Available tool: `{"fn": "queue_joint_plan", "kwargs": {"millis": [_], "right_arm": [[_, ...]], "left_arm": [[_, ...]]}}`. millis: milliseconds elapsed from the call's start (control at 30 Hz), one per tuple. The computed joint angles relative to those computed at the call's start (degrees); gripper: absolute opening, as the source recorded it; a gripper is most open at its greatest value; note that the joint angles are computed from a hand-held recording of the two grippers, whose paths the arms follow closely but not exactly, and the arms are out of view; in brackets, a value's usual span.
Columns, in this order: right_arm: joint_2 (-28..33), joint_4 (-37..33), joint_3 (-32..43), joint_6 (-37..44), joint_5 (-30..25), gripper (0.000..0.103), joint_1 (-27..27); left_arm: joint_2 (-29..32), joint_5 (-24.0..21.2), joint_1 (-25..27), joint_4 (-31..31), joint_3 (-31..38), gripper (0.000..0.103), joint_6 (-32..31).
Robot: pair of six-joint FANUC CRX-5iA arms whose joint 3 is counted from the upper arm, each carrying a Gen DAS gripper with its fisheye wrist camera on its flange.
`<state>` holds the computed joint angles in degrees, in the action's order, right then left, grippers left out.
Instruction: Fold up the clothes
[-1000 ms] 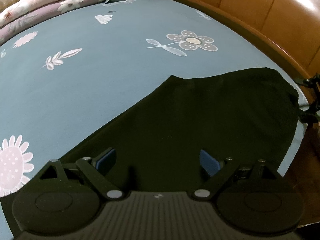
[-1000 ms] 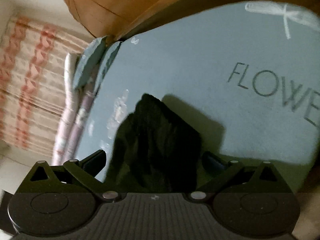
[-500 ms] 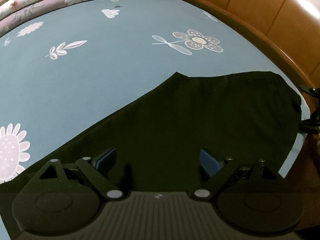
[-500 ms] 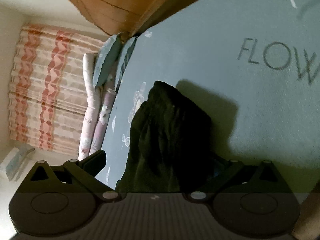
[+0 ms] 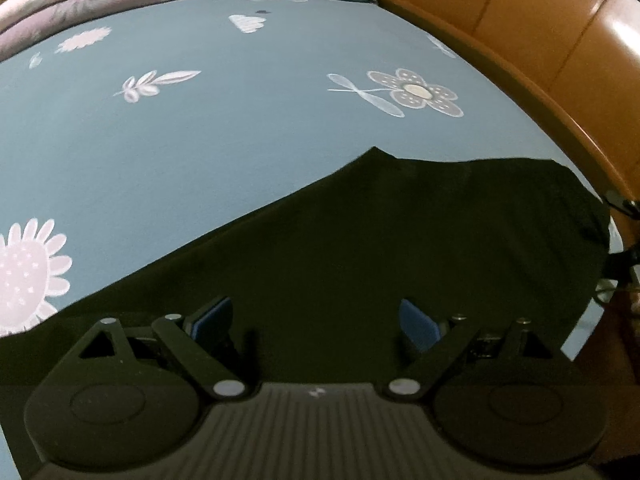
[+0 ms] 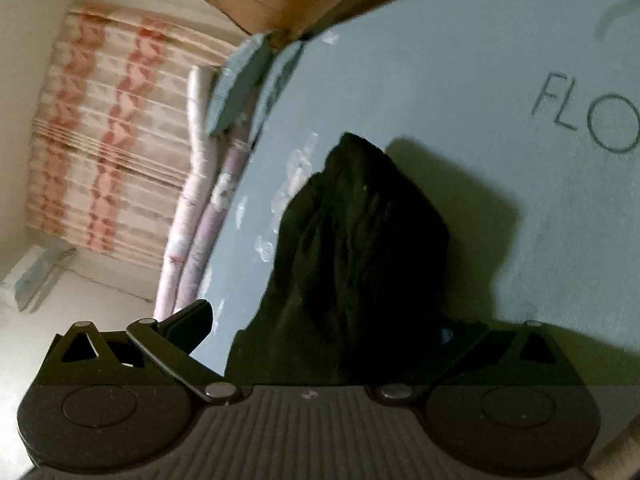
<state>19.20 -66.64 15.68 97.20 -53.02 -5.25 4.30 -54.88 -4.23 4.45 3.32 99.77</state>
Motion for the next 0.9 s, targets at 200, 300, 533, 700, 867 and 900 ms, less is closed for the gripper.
{"fn": "queue_joint_plan", "kwargs": {"millis": [200, 300, 533, 700, 867, 900], "right_arm": [[2.63, 9.14, 5.70, -4.78, 0.69, 0.103, 3.18], [1.67, 7.54, 4.10, 1.13, -0.34, 0.103, 3.00], [3.73, 2.15, 6.40, 6.05, -4.96, 0.103, 0.46], [3.92, 8.49, 7.51, 2.28, -2.42, 0.103, 3.56], [2.75, 4.60, 4.99, 6.88, -1.86, 0.103, 2.25], [3.07, 4.72, 5.52, 6.58, -2.63, 0.103, 2.06]], "left_arm": [[0.12, 1.34, -0.49, 1.23, -0.31, 0.090, -1.42], [-0.90, 1.80, -0.85, 0.55, -1.07, 0.090, -1.43], [-1.63, 2.09, 0.19, 1.07, -2.38, 0.090, 1.91], [-0.45, 1.93, -1.01, 1.20, -1.12, 0.090, 0.75], [-0.51, 1.22, -1.03, 0.66, -0.94, 0.090, 1.34], [-0.68, 1.25, -0.92, 0.47, -1.05, 0.090, 1.75]]}}
